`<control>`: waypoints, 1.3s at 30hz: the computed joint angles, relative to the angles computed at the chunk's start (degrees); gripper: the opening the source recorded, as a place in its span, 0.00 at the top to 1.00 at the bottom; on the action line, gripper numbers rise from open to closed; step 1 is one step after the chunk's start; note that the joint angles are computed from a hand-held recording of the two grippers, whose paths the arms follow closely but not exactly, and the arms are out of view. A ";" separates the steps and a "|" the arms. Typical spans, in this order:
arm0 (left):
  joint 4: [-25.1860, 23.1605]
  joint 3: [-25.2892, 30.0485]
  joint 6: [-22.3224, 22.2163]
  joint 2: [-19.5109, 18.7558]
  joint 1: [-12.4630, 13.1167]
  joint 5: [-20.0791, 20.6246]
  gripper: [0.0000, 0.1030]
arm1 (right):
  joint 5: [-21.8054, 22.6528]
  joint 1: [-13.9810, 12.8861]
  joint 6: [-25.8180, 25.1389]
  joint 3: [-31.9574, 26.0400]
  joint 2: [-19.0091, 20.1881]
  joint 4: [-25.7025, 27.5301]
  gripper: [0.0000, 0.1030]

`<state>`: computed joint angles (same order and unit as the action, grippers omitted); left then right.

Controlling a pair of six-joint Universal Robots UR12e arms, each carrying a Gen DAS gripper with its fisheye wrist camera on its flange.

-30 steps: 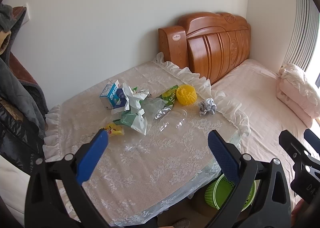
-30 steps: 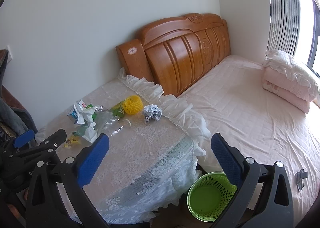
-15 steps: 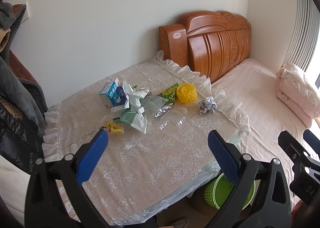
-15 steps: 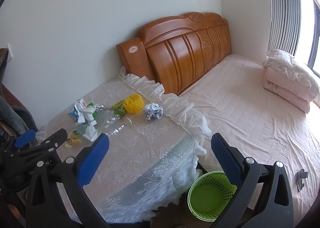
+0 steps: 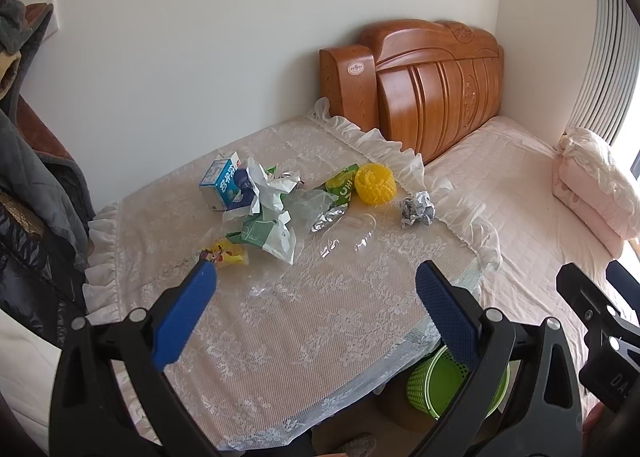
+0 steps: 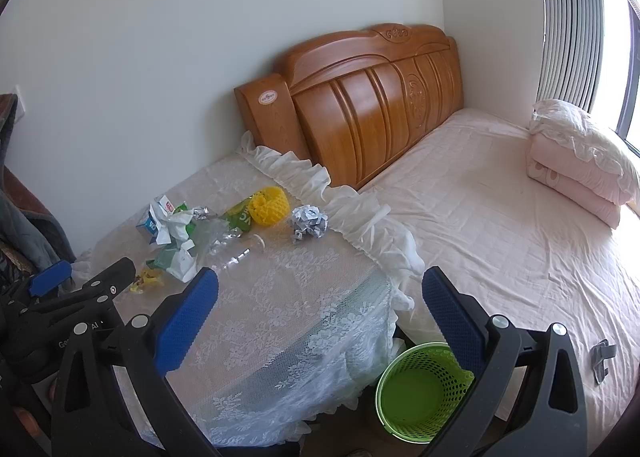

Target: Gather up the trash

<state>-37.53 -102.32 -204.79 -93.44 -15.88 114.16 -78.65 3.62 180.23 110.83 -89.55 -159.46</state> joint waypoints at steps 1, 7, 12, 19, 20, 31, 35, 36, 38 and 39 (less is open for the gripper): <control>-0.02 0.00 -0.03 0.00 -0.02 0.04 0.07 | -0.01 0.00 0.01 0.01 0.00 -0.04 0.02; -0.08 -0.15 -0.02 0.10 0.11 -0.16 0.07 | -0.01 0.01 0.00 0.01 0.02 -0.01 0.02; -0.05 -0.18 -0.06 0.11 0.12 -0.19 0.07 | -0.03 0.12 -0.05 -0.09 0.16 0.00 0.02; -0.20 -0.32 -0.22 0.26 0.30 -0.29 0.07 | -0.04 0.10 0.03 -0.13 0.21 0.00 0.02; -0.19 -0.34 -0.28 0.28 0.30 -0.27 0.07 | -0.05 0.10 0.03 -0.15 0.24 -0.02 0.02; -0.30 -0.29 -0.31 0.27 0.49 -0.50 0.07 | -0.30 0.59 0.04 -0.30 0.56 -0.05 0.02; -0.23 -0.49 -0.28 0.38 0.59 -0.62 0.07 | -0.29 0.69 0.12 -0.35 0.61 -0.04 0.02; -0.22 -0.49 -0.26 0.38 0.59 -0.63 0.07 | -0.34 0.76 0.16 -0.36 0.65 -0.04 0.02; 0.00 -0.76 -0.15 0.50 0.77 -1.16 0.07 | -0.14 0.68 0.11 -0.36 0.67 0.14 0.02; 0.15 -0.96 -0.11 0.57 1.00 -1.61 0.07 | -0.07 0.73 0.10 -0.42 0.79 0.34 0.02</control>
